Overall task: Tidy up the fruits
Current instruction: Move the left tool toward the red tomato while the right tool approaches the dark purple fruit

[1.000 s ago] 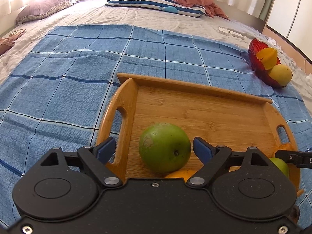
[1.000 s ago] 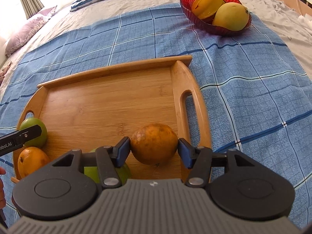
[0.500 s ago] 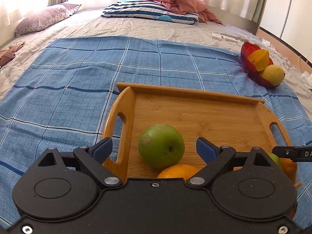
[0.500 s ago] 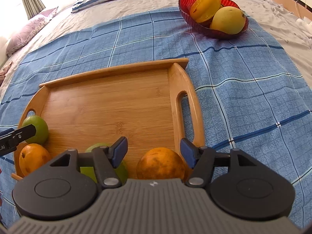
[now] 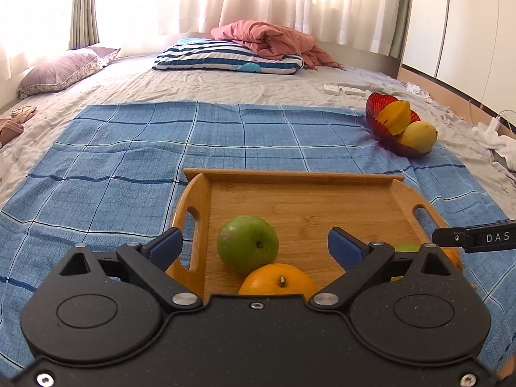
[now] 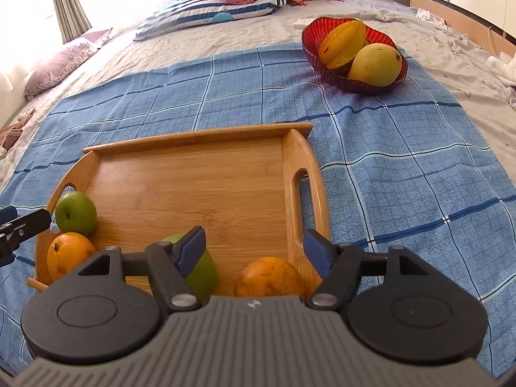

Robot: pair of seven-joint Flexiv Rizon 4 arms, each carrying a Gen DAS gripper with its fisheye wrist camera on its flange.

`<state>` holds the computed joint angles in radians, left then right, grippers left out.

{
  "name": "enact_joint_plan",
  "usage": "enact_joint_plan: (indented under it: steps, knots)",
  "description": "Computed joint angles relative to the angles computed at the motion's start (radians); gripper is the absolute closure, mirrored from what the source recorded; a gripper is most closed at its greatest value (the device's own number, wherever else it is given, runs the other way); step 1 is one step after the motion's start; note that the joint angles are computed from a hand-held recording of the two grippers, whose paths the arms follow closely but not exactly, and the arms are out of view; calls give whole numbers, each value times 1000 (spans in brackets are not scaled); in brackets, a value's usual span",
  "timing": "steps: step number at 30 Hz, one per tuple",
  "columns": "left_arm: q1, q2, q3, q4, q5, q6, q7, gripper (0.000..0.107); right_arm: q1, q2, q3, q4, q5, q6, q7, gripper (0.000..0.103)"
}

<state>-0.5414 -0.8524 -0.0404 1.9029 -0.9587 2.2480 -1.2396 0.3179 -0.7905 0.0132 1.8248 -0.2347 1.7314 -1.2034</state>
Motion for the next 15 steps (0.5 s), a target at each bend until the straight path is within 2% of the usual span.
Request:
enact_joint_plan:
  steps: [6, 15]
  knots:
    - [18, 16, -31, 82, 118, 94, -108, 8, 7, 19, -3, 86, 20, 157, -54, 18]
    - [-6, -22, -54, 139, 168, 245, -207, 7, 81, -10, -32, 196, 134, 437, -193, 13]
